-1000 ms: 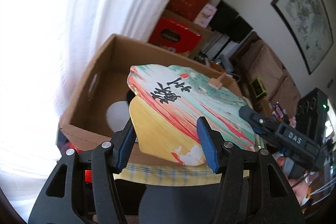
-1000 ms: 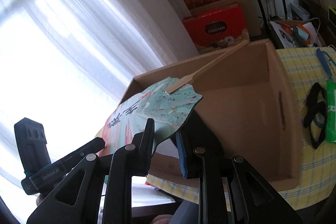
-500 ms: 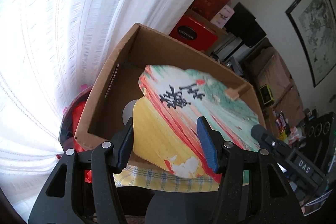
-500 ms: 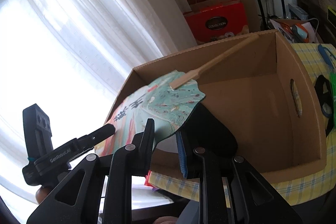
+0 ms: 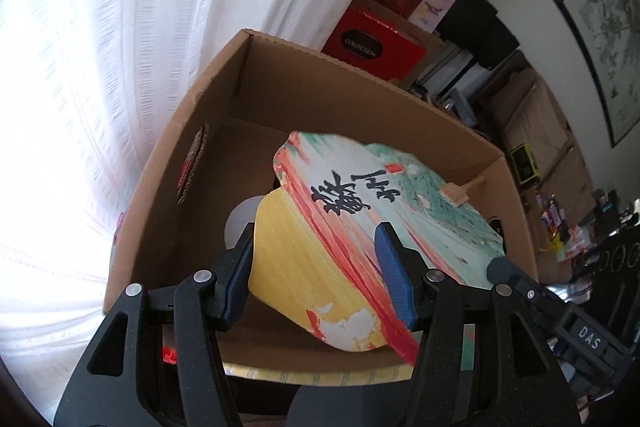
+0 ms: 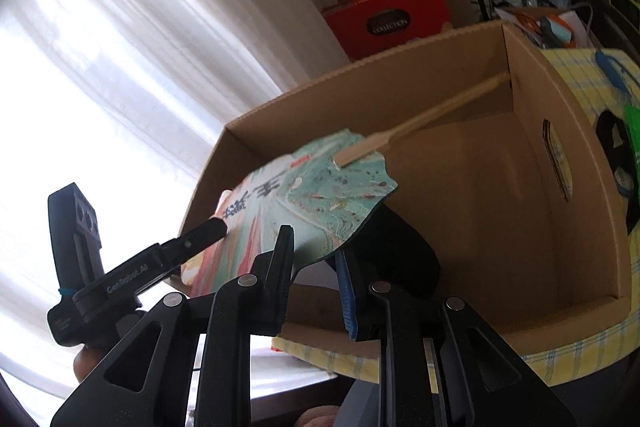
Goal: Organize objects
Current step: 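Lower the fan into the box and open the right gripper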
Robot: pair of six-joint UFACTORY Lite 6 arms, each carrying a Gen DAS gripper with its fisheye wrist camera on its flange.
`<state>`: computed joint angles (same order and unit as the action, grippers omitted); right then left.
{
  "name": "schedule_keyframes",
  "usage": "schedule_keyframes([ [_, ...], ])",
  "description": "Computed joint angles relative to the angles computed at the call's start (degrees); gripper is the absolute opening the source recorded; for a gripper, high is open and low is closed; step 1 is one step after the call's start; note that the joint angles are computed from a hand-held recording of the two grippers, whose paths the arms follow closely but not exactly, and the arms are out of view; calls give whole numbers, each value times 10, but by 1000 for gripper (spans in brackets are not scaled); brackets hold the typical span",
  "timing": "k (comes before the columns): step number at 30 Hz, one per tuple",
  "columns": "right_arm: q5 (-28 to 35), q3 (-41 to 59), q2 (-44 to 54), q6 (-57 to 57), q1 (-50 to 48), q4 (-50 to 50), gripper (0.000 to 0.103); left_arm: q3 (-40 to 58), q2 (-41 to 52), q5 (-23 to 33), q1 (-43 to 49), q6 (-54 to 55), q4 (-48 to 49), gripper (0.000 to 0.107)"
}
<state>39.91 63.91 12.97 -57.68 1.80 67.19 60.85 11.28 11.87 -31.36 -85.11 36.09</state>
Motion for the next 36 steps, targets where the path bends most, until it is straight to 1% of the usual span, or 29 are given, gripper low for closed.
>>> schedule_keyframes([
  [2, 10, 17, 18, 22, -3, -21, 20, 21, 21, 3, 6, 34, -29, 55],
  [3, 14, 22, 24, 29, -5, -29, 21, 30, 31, 14, 5, 34, -26, 54],
  [4, 11, 27, 27, 39, -3, -44, 30, 46, 43, 38, 1, 23, -9, 53],
  [6, -27, 18, 11, 41, 12, -74, 42, 66, 53, 67, -8, 1, 26, 53],
  [8, -53, -2, -8, 25, 20, -76, 46, 73, 52, 90, -19, -25, 59, 54],
  [9, -56, -4, -10, 25, 22, -83, 54, 74, 51, 95, -23, -32, 68, 55],
  [10, -58, -4, -10, 29, 25, -93, 57, 74, 47, 100, -27, -36, 72, 55],
  [15, -46, -12, -13, 13, 10, -96, 57, 58, 23, 120, -47, -46, 80, 57],
  [20, -23, -11, -22, -2, -12, -103, 57, 53, 3, 136, -69, -55, 84, 73],
  [22, -23, -12, -35, -7, -15, -110, 57, 58, -1, 144, -82, -66, 93, 76],
  [24, -26, -10, -49, -7, -15, -119, 57, 77, 4, 159, -95, -62, 93, 77],
  [27, -23, -11, -74, -21, -26, -131, 61, 102, 12, 177, -116, -55, 87, 79],
  [28, -24, -14, -85, -26, -30, -134, 63, 106, 13, 180, -123, -57, 89, 85],
  [29, -27, -18, -97, -31, -35, -138, 64, 114, 16, 182, -134, -62, 93, 88],
  [31, -32, -25, -116, -44, -47, -145, 67, 129, 23, 186, -149, -62, 95, 88],
  [33, -29, -26, -126, -53, -64, -151, 69, 159, 40, 201, -168, -62, 99, 88],
  [36, 8, -12, -120, -71, -104, -149, 71, 206, 67, 225, -197, -66, 115, 88],
])
